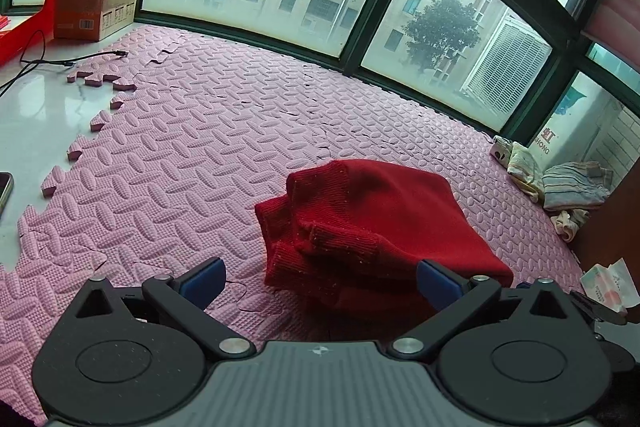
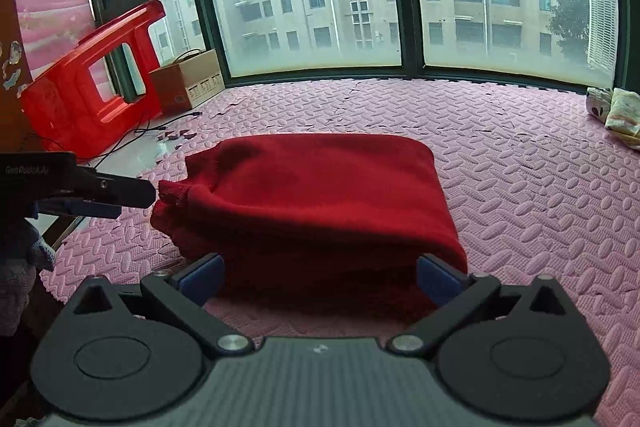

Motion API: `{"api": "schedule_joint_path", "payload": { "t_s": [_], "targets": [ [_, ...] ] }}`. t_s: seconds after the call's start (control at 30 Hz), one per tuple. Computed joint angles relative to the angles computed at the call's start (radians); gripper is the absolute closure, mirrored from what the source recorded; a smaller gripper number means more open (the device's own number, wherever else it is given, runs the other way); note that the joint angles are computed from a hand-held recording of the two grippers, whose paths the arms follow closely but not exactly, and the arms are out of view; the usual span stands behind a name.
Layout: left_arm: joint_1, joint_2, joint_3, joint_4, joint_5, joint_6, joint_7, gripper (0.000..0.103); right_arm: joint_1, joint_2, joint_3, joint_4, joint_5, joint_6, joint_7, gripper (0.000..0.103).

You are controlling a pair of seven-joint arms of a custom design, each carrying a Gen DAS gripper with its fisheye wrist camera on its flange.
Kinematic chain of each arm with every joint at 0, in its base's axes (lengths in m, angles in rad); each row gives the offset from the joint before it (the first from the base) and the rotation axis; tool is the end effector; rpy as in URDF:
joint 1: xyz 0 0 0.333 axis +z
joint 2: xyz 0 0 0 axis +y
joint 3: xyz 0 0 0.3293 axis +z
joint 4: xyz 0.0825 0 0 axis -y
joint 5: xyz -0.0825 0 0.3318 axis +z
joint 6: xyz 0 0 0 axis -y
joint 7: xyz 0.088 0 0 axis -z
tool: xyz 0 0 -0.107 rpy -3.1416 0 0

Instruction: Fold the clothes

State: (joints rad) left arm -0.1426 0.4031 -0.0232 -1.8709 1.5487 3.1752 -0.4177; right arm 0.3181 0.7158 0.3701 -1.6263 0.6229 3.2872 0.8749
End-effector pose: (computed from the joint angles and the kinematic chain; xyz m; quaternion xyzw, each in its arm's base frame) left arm 0.5693 -0.1865 0.3871 -0.7203 0.5512 -0.3814 0.1784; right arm 0.6131 0.3396 0.3588 -0.7679 0.4482 -0.1664 0.4263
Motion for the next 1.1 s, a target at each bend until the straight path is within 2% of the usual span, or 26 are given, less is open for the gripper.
{"api": "schedule_joint_path", "payload": {
  "t_s": [0.13, 0.27, 0.4, 0.53, 0.6, 0.67, 0.77, 0.87, 0.93, 1.0, 1.1],
  "targets": [
    [0.029, 0.001, -0.022, -0.032, -0.202, -0.005, 0.151, 0.0, 0.03, 0.008, -0.023, 0.033, -0.048, -0.049, -0.045, 0.0],
    [0.026, -0.002, -0.017, -0.046, -0.313, -0.01, 0.235, 0.0, 0.085, 0.031, -0.077, 0.102, -0.081, -0.11, -0.079, 0.0],
    [0.05, 0.012, -0.044, -0.049, -0.458, -0.004, 0.337, 0.0, 0.162, 0.064, -0.163, 0.18, -0.131, -0.172, -0.106, 0.0],
    [0.103, 0.036, -0.106, -0.053, -0.6, 0.018, 0.432, 0.0, 0.257, 0.106, -0.27, 0.249, -0.212, -0.208, -0.125, 0.001],
    [0.148, 0.051, -0.161, -0.052, -0.662, 0.024, 0.491, 0.0, 0.301, 0.136, -0.324, 0.291, -0.259, -0.229, -0.128, 0.008],
    [0.191, 0.066, -0.216, -0.049, -0.711, 0.028, 0.549, 0.0, 0.328, 0.164, -0.36, 0.339, -0.299, -0.273, -0.126, 0.011],
    [0.242, 0.083, -0.276, -0.055, -0.776, 0.043, 0.606, 0.0, 0.384, 0.208, -0.441, 0.394, -0.364, -0.287, -0.094, 0.015],
    [0.333, 0.112, -0.38, -0.067, -0.846, 0.064, 0.661, 0.0, 0.422, 0.243, -0.502, 0.439, -0.416, -0.305, -0.051, 0.018],
    [0.398, 0.136, -0.457, -0.072, -0.883, 0.068, 0.699, 0.0, 0.439, 0.254, -0.528, 0.439, -0.443, -0.283, -0.029, 0.024],
    [0.451, 0.162, -0.523, -0.076, -0.915, 0.071, 0.731, 0.0, 0.444, 0.258, -0.538, 0.443, -0.455, -0.279, -0.013, 0.035],
    [0.495, 0.192, -0.581, -0.084, -0.965, 0.094, 0.758, 0.0, 0.411, 0.249, -0.492, 0.45, -0.447, -0.292, -0.009, 0.044]
  ]
}}
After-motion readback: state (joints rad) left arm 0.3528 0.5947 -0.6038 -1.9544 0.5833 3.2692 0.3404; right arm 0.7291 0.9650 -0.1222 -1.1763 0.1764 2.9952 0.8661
